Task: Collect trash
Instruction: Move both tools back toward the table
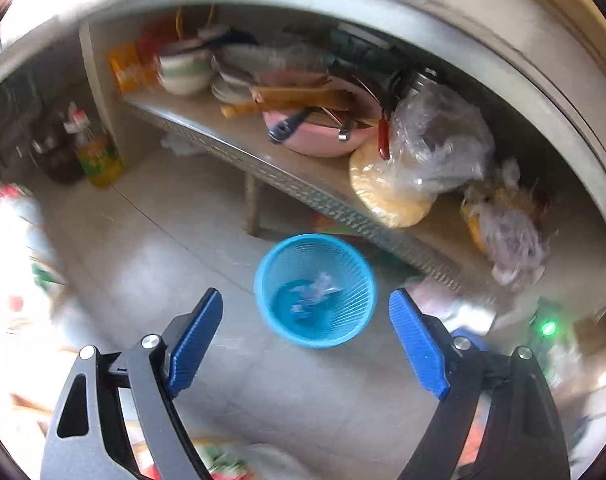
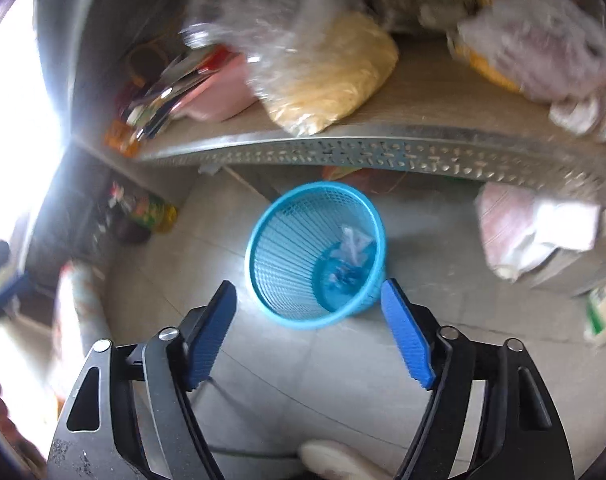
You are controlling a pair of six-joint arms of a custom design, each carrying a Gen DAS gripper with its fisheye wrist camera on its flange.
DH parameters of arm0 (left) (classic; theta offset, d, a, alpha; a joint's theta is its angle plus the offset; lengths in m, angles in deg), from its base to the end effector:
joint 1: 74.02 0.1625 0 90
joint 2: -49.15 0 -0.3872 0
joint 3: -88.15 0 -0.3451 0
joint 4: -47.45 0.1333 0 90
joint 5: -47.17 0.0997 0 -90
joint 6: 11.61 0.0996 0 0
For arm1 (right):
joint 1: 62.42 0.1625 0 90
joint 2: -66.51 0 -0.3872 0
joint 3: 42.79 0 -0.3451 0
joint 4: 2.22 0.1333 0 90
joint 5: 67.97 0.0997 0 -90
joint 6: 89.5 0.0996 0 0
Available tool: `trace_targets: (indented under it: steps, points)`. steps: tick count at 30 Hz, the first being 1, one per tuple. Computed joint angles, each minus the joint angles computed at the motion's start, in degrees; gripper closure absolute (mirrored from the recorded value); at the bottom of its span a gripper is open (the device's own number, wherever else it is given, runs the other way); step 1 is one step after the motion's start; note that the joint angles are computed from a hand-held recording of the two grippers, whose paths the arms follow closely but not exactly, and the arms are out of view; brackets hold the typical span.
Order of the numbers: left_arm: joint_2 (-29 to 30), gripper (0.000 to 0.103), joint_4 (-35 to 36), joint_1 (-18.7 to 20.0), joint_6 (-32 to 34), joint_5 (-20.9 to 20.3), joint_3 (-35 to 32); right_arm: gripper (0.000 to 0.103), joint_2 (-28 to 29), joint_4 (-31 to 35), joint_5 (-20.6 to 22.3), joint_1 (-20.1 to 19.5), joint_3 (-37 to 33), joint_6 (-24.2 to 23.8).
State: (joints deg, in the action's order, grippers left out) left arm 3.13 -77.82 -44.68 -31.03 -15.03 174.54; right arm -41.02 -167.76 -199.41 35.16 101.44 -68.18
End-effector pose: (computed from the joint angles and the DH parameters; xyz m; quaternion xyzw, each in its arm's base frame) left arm -0.4552 -0.4621 0.1210 0.3515 0.9039 -0.1213 0.2115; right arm 0.1043 -0.2732 0.3298 -0.2223 -0.8617 0.3844 0.2455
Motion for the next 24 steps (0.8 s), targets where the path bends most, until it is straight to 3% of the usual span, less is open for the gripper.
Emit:
trace_targets:
  steps: [4,6,8,11,13,16,18,20,24]
  points:
    - [-8.64,0.02,2.85,-2.09,0.08,-2.05,6.15,0.008,2.28,12.96,-12.99,13.26,-3.46,7.73]
    - [-13.14,0.02,4.09,-2.85,-2.6,-4.17,9.04,0.008,3.33,21.77,-17.58,18.42,-5.94,13.42]
    - [-17.26,0.02,5.07,-3.88,-5.01,-5.43,11.75,0.008,3.48,29.55,-18.69,21.94,-8.32,18.16]
    - [-24.45,0.02,5.31,-6.4,-8.43,-4.98,17.11,0.008,3.55,39.55,-15.56,23.78,-12.06,23.43]
    - [-29.03,0.02,5.79,-8.08,-11.49,-4.43,20.39,0.008,4.26,42.65,-14.17,24.53,-13.83,24.56]
    - [-35.71,0.02,6.66,-9.82,-16.39,-4.1,24.4,0.008,7.12,46.45,-16.73,28.87,-16.65,27.26]
    - [-40.34,0.02,7.88,-11.19,-18.92,-2.59,26.81,0.008,8.79,45.99,-18.54,32.47,-17.57,27.08]
    - [-45.05,0.02,10.49,-13.03,-21.89,0.0,28.78,0.008,10.71,41.69,-20.21,35.94,-17.94,23.27]
    - [-53.79,0.02,18.77,-16.92,-29.09,5.82,31.28,0.008,13.6,24.67,-19.28,39.86,-15.71,8.24]
